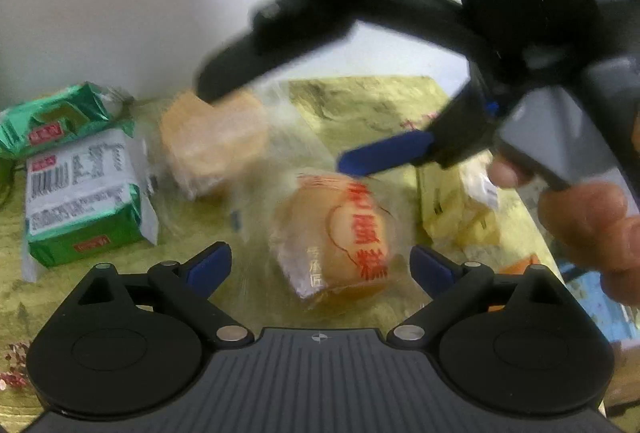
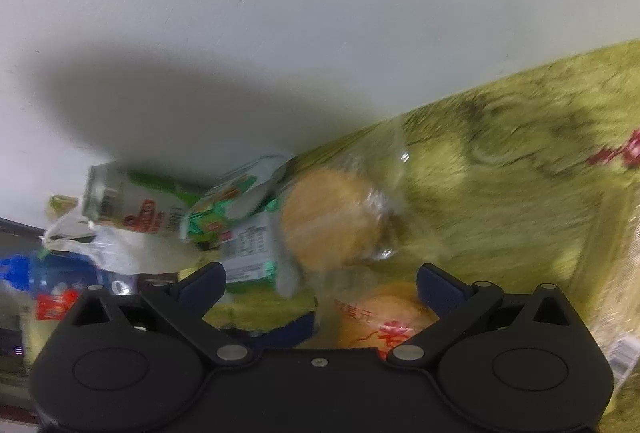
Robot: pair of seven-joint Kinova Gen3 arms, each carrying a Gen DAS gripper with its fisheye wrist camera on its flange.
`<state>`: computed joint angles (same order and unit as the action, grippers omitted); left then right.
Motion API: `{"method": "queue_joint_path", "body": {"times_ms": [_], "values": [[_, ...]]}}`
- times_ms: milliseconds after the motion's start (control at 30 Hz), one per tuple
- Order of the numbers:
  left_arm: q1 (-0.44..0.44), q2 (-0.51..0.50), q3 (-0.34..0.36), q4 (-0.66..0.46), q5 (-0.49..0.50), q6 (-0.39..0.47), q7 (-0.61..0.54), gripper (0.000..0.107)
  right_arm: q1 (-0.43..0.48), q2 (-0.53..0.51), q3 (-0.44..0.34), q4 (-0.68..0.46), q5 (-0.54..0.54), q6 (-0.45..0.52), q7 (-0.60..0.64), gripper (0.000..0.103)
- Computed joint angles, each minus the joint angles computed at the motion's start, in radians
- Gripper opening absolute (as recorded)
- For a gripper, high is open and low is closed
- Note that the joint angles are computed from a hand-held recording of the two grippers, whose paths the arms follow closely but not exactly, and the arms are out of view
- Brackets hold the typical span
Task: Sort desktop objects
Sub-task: 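Move the right gripper down to the clear-wrapped red-printed egg cake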
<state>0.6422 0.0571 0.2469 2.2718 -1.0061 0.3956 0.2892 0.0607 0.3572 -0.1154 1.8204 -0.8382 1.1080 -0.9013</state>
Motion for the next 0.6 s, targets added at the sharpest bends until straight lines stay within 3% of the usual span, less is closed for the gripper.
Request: {"method": "queue_joint_path", "body": {"times_ms": [167,267,467,600], "values": [[0.001,-0.034,0.021,0.032,0.001,0.011,0.037,0.096,0.024,-0.048,0.005,0.033,-0.052,-0.026,0.041,0.103],[-0.022,-0.03,0.027,0.034,-0.007,0.004,0.047,0.096,0.008,-0.118,0.037,0.051,-0.009,-0.071,-0.011,0.103],[-0.058,-0.046,0.025,0.02,0.127,-0.014,-0.107,0.096,-0.064,-0.093,0.041,0.005,0.153,-0.067,-0.176,0.103],[-0.084,-0.081,0.038,0.033,0.209,-0.01,-0.176,0.096,-0.072,-0.043,0.014,-0.01,0.14,-0.031,-0.21,0.103]]}}
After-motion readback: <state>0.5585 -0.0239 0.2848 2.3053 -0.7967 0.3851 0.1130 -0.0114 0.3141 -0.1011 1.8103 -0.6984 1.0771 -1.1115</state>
